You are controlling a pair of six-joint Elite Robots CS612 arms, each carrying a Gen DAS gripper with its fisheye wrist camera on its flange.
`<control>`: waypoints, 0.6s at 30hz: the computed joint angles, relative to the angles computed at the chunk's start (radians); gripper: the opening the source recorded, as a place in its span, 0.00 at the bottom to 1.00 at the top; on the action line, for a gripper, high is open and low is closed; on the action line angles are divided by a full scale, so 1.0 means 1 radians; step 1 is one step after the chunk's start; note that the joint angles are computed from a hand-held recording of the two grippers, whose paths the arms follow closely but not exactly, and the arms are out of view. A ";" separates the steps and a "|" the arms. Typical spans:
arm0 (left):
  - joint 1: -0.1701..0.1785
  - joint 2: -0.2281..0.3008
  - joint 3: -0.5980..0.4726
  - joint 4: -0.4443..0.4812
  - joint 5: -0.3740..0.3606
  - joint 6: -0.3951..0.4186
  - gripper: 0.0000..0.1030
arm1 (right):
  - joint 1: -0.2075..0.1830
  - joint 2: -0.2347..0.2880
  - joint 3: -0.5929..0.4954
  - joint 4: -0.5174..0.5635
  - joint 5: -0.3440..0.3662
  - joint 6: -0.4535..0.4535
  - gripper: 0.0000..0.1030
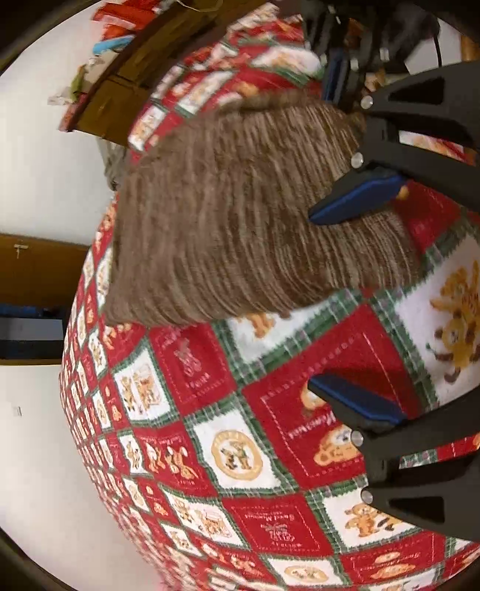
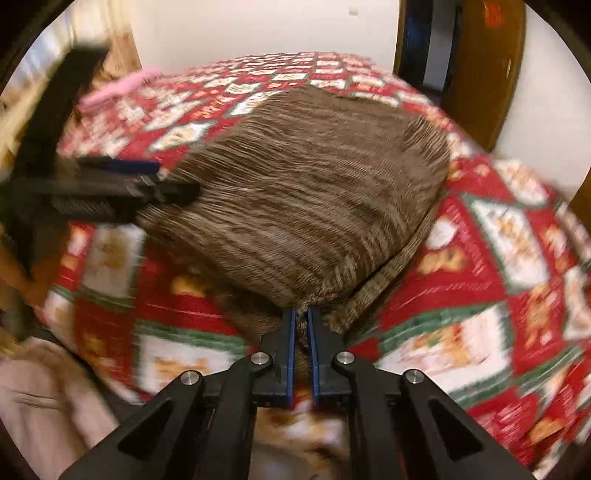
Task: Fold small clothes
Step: 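Lower the sweater onto the quilt and open both grippers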
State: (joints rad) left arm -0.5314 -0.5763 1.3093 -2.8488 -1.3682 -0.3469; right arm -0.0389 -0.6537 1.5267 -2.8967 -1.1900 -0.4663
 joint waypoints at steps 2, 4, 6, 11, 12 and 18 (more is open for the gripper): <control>0.000 -0.005 0.012 -0.006 0.004 0.018 0.83 | -0.007 -0.010 0.009 0.077 0.037 -0.002 0.00; -0.006 -0.010 0.026 -0.015 0.047 0.070 0.83 | -0.004 -0.007 0.016 0.138 0.032 -0.001 0.00; -0.006 -0.012 0.033 -0.022 0.053 0.083 0.83 | 0.010 -0.003 0.049 0.042 -0.047 -0.042 0.00; -0.019 -0.031 0.064 -0.048 0.111 0.056 0.83 | -0.013 -0.051 0.109 -0.092 0.079 -0.027 0.00; -0.028 -0.038 0.074 -0.057 0.149 0.049 0.82 | -0.018 -0.065 0.122 -0.128 0.099 0.007 0.00; -0.062 -0.080 0.123 -0.136 0.244 -0.008 0.88 | -0.011 -0.087 0.135 -0.287 0.031 0.177 0.01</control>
State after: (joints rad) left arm -0.5936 -0.6559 1.4327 -2.9844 -1.1241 -0.3550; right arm -0.0499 -0.7410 1.6620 -3.1833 -1.1585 -0.2898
